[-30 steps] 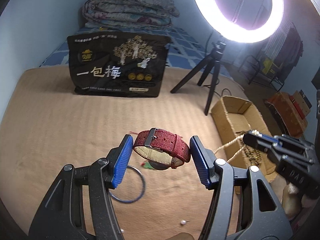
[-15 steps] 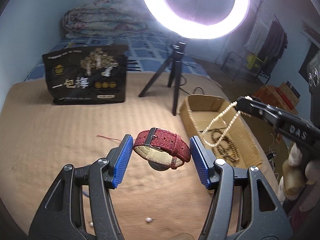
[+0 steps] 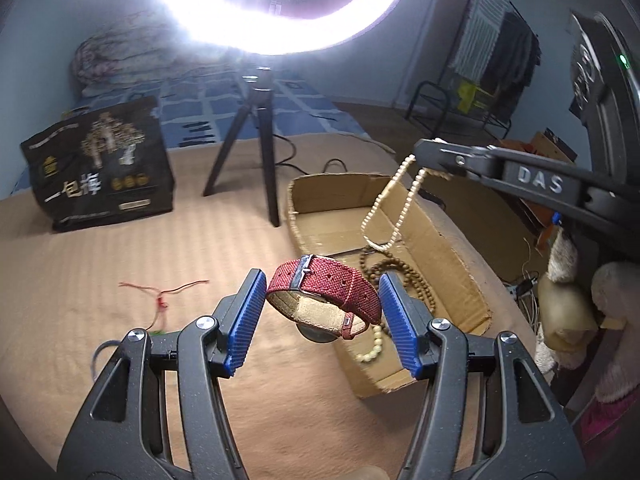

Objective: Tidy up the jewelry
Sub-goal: 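Lift the watch with the left tool while the right tool carries the pearls over the box, then open the left tool to drop the watch into the box while the right tool releases the pearls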

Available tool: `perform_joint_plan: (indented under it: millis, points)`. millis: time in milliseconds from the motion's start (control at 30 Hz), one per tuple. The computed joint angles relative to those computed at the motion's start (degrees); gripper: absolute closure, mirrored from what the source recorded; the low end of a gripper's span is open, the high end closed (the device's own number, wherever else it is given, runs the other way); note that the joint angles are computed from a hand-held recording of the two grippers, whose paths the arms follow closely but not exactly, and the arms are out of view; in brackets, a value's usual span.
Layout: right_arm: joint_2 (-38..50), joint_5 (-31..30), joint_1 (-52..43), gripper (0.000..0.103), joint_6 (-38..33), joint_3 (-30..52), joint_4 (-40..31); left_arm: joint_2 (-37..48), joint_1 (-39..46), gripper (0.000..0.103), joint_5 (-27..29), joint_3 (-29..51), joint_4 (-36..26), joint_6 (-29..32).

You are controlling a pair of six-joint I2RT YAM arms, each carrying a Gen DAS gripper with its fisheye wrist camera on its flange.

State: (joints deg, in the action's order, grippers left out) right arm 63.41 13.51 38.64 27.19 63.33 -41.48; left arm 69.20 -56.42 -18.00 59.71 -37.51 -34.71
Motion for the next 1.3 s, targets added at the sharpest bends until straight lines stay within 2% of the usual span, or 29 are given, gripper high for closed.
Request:
perform_joint_plan:
  millis: [533,1300]
  points:
    - [2.99,-6.32,-11.04,0.097,-4.46,-2.73,5.02,11.08,2.83,0.043,3.58,3.54,6.45,2.52]
    - [8.78,-9.12,-16.60,0.097,-5.75,-5.09,9.71,18.46,4.05,0.042,4.82,6.60,8.85,3.73]
